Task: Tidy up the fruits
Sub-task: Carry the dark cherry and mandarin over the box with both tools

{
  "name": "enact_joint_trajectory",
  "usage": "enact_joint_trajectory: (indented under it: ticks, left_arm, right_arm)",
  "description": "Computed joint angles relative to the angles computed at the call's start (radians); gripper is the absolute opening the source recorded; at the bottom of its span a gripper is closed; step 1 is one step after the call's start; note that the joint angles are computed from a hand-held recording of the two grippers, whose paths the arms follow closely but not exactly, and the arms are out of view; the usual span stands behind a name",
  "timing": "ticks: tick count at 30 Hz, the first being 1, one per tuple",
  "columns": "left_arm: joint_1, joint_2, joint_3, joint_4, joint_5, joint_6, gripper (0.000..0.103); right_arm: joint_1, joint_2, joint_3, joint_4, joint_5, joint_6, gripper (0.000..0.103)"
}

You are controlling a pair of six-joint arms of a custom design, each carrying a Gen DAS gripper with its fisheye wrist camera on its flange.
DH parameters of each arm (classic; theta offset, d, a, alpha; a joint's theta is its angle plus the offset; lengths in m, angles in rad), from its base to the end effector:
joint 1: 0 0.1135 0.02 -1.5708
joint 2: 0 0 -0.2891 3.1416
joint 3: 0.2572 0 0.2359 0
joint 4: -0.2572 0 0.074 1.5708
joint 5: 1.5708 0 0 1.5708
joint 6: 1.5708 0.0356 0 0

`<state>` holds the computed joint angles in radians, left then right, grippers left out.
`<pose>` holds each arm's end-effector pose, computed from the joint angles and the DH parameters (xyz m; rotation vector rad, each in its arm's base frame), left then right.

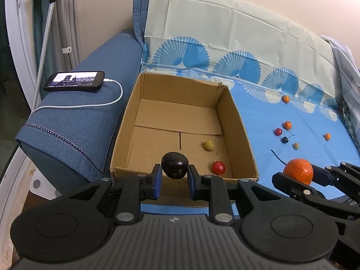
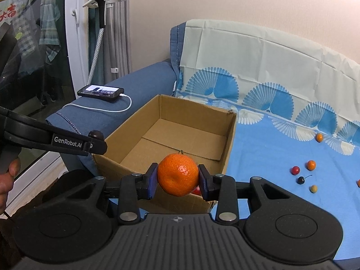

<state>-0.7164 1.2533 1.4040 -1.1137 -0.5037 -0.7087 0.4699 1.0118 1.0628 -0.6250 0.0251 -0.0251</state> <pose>0.1669 -0.1226 0.3954 -0.1818 2.3663 -0.0244 0.1640 0.0823 0.3706 -0.5133 2.0915 0.2321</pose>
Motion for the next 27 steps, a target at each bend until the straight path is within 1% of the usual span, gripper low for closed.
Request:
enact_joint_trajectory:
  ticks: [13,27]
  left_arm:
    - [0.072,0.049,0.001,0.040,0.051,0.044,0.026]
    - [0.219,0.153,0.022,0.125,0.135,0.158,0.026]
  right_arm:
    - [-0.039,0.062,-0.004,0.030,-0.030,-0.010,0.038]
    - [-0.078,0.215,0.020,0.102,-0.070,-0.012,0.038]
